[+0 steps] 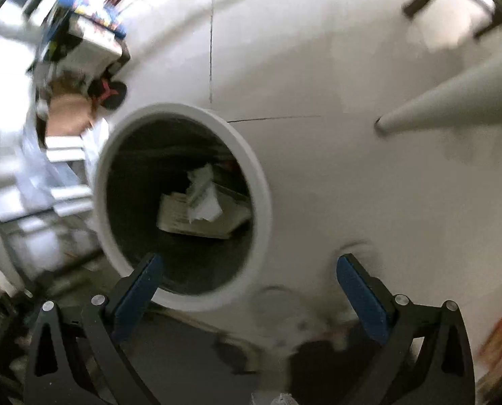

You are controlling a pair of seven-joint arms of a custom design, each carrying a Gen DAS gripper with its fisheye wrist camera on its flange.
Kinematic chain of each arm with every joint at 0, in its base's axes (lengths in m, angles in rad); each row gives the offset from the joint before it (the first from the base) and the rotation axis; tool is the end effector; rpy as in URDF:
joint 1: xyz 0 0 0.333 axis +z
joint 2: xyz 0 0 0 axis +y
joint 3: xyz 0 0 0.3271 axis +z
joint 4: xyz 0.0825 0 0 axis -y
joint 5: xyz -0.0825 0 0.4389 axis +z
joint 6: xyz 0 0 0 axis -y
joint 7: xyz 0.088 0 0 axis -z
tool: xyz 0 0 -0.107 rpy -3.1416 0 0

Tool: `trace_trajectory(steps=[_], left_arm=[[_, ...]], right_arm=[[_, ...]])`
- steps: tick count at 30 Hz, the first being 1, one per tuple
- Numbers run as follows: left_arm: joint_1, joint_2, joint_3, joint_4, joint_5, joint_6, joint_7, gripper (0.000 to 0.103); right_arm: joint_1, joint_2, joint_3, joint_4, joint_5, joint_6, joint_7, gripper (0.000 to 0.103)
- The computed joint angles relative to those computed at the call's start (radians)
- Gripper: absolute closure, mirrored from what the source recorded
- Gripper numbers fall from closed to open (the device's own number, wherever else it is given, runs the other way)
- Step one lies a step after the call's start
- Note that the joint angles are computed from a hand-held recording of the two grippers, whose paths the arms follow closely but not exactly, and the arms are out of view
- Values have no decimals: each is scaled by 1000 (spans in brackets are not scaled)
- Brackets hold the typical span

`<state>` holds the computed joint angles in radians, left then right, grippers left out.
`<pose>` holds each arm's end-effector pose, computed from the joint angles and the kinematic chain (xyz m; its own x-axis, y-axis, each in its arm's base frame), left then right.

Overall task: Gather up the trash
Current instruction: 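Carry both boxes over the floor bin and release them, then grasp the long white tube box with left tool while right tool grasps a white medicine card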

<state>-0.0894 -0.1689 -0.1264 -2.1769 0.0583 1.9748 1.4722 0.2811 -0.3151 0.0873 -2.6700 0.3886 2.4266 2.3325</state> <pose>0.5314 -0.1142 0.4478 -0.1391 -0.9873 -0.0770 -0.9901 0.1373 0.0282 0.4124 0.1582 0.3173 -0.6286 -0.7510 -0.2023 -0.7775 0.6131 0.1398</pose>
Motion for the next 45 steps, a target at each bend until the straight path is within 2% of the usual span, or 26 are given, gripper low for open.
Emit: trace_trajectory(steps=[4,7,14,18,23,30,35,40,45], left_arm=[[-11,-85,-10,-44,49,-18,12,0],[-22,-129,-9,-45,58,-52,27,0],[-27,-192,4,-27,67,-109,78,0],[-27,-231,13,13,57,-186,97,1],[-28,-273,21,104,42,-317,118,1],[-22,-270,29,327,27,-540,129,1],[-15,-217,18,524,54,-649,129,1],[-14,-87,-17,753,82,-693,78,1],[-56,147,-76,1076,110,-757,16,1]], right_arm=[[-18,-39,64,62,-202,-126,67,0],[-8,-76,76,90,-264,-193,83,0],[17,-188,81,119,-272,-321,86,0],[20,-271,85,141,-264,-409,82,0],[17,-349,94,232,-269,-554,60,0],[-16,-392,96,461,-269,-795,33,0],[-69,-350,84,665,-274,-915,24,0],[-127,-232,52,883,-306,-989,-9,0],[-173,-76,-1,1097,-385,-1068,-126,0]])
